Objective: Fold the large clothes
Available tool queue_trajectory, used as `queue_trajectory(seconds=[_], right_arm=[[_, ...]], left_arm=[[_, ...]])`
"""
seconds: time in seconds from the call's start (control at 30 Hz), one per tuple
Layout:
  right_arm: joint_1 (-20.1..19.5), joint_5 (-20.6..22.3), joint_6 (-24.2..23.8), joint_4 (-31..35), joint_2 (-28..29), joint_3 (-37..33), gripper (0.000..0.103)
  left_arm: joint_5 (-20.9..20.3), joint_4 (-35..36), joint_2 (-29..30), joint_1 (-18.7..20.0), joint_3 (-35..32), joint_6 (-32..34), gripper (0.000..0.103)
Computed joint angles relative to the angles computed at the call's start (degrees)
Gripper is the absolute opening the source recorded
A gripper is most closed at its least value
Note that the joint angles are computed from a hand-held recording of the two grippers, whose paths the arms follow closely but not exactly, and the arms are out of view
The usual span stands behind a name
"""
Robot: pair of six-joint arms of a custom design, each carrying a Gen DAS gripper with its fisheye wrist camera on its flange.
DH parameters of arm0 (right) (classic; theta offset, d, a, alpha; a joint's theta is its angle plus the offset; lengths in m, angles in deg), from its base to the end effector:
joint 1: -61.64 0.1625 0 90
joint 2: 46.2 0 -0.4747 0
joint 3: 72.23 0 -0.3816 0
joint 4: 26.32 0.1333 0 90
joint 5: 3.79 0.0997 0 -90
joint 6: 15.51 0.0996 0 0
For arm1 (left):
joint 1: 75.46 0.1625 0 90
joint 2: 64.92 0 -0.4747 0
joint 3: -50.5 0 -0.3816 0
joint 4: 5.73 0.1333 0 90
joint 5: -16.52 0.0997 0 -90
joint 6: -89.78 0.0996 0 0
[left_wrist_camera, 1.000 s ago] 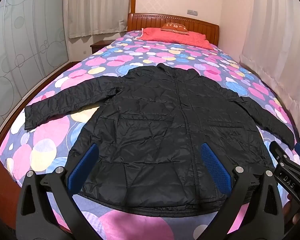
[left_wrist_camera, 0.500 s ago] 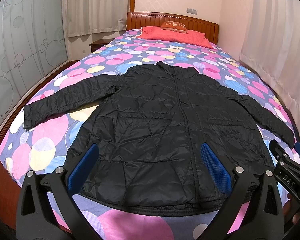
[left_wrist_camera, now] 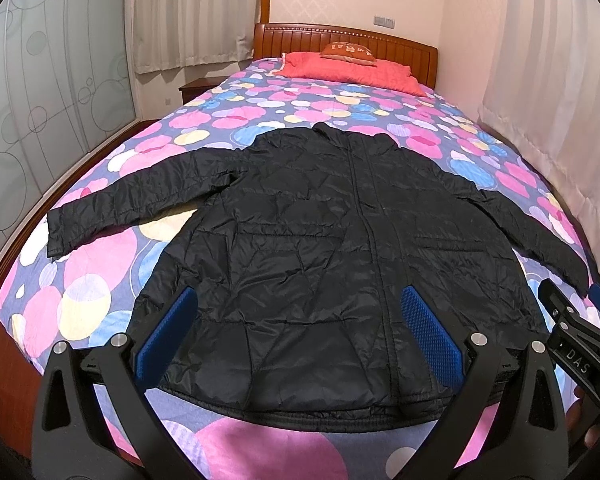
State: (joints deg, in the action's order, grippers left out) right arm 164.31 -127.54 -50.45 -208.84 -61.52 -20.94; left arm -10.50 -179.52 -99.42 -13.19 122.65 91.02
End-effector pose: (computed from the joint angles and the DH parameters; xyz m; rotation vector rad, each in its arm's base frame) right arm 0.2714 -0.8519 0.1013 0.5584 -2.1531 1.0300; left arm -0.1734 -0.8071 0.2388 -0.0049 2.0595 -1.1059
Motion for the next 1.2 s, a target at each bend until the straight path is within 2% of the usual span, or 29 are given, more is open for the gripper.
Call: queue_trajectory(seconds=[1.2], right_arm=[[-0.11, -0.03, -0.01, -0.13, 0.1, 0.19, 0.098]], left_arm=[[-0.09, -0.07, 0.06, 0.12, 0.51, -0.42, 0.101]])
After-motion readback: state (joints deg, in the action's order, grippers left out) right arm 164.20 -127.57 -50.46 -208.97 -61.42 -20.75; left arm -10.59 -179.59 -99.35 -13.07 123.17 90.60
